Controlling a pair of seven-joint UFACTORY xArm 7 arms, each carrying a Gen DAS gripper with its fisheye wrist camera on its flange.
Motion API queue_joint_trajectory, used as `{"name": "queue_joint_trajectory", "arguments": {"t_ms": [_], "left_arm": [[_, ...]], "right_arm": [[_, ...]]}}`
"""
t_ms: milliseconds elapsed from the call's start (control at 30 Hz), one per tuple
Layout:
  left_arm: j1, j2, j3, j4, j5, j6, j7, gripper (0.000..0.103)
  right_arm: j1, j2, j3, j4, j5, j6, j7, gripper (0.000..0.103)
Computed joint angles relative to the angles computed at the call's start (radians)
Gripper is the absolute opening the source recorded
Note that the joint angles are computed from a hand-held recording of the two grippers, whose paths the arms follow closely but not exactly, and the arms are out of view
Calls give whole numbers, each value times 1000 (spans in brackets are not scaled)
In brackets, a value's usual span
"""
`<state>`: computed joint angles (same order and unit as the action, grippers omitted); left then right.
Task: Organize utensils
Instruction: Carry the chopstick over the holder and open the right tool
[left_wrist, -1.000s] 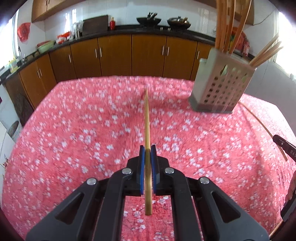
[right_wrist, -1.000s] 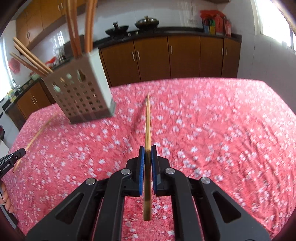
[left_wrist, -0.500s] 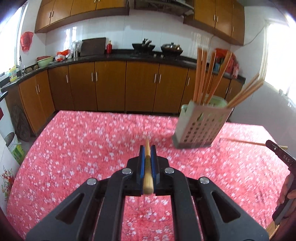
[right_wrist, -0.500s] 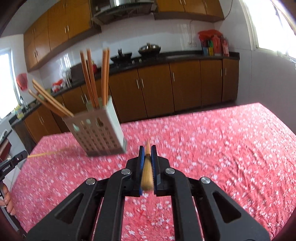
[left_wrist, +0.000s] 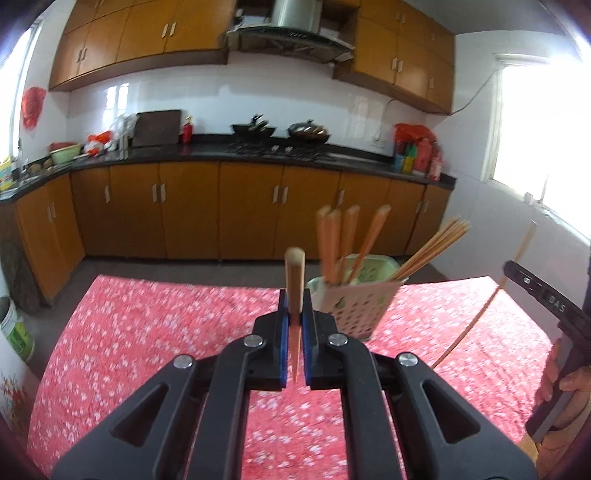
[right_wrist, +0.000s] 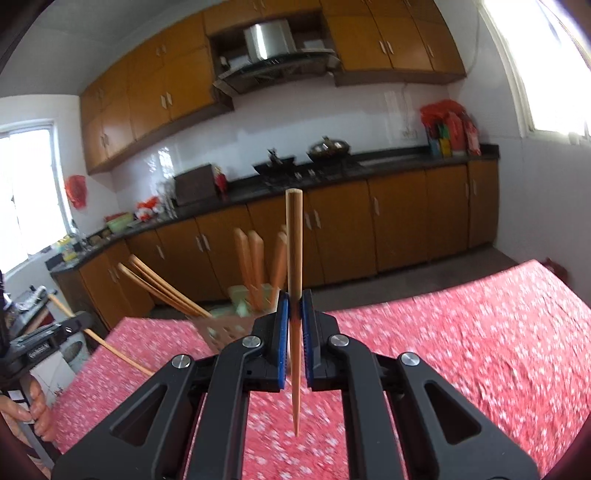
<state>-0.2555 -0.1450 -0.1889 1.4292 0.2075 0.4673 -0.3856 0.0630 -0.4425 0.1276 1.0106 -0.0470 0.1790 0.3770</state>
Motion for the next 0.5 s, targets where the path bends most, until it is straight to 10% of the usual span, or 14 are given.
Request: {"name": "queue_joint_trajectory", "arguments": {"t_ms": [300, 500], "left_arm": [[-41, 96, -30, 203, 76, -45, -44, 7], [-135, 268, 15, 481, 297, -42, -240, 7]], "right_arm": [[3, 66, 26, 157, 7, -120, -16, 8], [-270, 170, 236, 295, -156, -223, 150, 8]]}}
